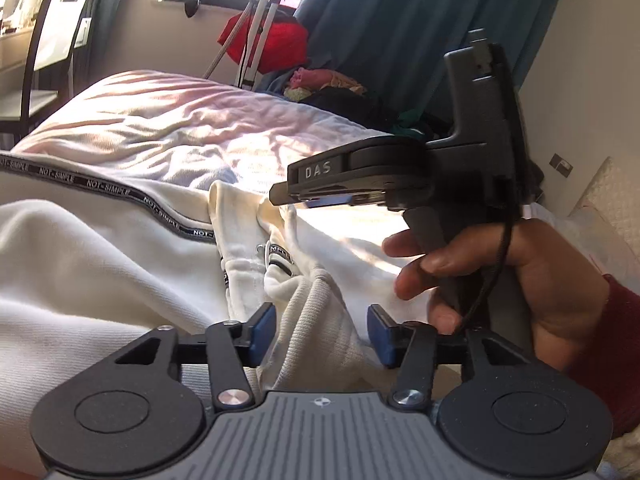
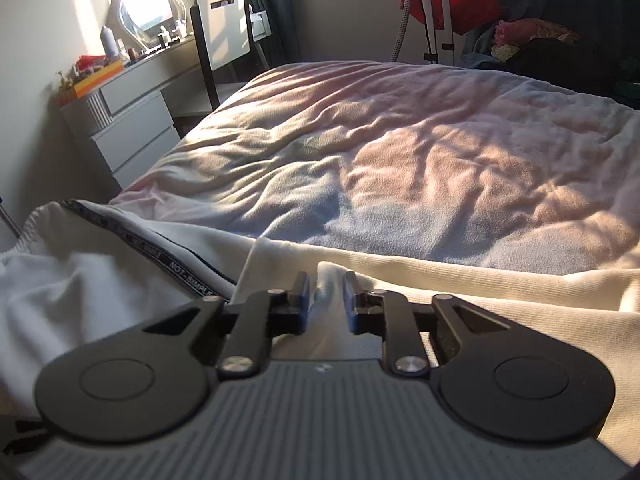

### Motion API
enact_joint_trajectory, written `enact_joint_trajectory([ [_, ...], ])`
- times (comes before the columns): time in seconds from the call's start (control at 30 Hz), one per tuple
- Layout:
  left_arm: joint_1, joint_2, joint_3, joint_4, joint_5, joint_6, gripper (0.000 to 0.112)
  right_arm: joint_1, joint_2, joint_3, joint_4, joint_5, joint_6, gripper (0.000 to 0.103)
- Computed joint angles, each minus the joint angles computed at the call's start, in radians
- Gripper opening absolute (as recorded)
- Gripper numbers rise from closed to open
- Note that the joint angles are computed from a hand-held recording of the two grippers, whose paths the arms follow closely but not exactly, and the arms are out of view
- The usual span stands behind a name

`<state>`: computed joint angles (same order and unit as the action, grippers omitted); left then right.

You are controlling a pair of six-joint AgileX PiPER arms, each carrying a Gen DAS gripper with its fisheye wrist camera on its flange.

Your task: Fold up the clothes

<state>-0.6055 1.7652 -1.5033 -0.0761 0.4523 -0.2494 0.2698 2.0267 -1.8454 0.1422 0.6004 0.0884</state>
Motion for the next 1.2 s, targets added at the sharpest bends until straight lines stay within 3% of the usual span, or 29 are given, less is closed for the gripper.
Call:
enact_joint_trajectory([
  [0.03,-0.012,-0.008,0.007,0.051,-0.01,-0.039,0.073,0.0,-0.045,0.052,-0.02,-0.029,0.022,0.073],
  [0.07,-0.025,-0.02,0.019,0.097,-0.023,-0.074,0.079,0.001,-0.089,0.1,-0.042,-0.055,0.046,0.095],
  [0.23,-0.089,-0.083,0.081,0.355,-0.072,-0.284,0.09,0.011,-0.311,0.322,-0.21,-0.147,0.222,0.094],
  [0.37,-0.149,-0.138,0.111,0.563,-0.042,-0.442,0.097,0.025,-0.515,0.515,-0.364,-0.188,0.387,0.094],
  [0.47,-0.2,-0.171,0.128,0.736,0.004,-0.589,0.101,0.05,-0.656,0.639,-0.505,-0.187,0.541,0.094],
  [0.67,-0.286,-0.229,0.203,0.99,0.054,-0.818,0.103,0.176,-0.872,0.846,-0.951,-0.108,0.981,0.094],
  [0.83,-0.341,-0.217,0.224,1.103,0.126,-0.94,0.103,0.235,-0.967,1.001,-1.213,-0.073,1.307,0.094],
  [0.9,-0.342,-0.209,0.22,1.108,0.134,-0.947,0.103,0.24,-0.986,1.044,-1.248,-0.072,1.366,0.094],
  [1.03,-0.341,-0.184,0.207,1.153,0.18,-1.004,0.103,0.24,-1.0,1.078,-1.273,-0.077,1.397,0.094],
  [1.2,-0.299,-0.169,0.186,1.071,0.197,-0.966,0.103,0.204,-1.005,1.088,-1.261,-0.102,1.423,0.094],
])
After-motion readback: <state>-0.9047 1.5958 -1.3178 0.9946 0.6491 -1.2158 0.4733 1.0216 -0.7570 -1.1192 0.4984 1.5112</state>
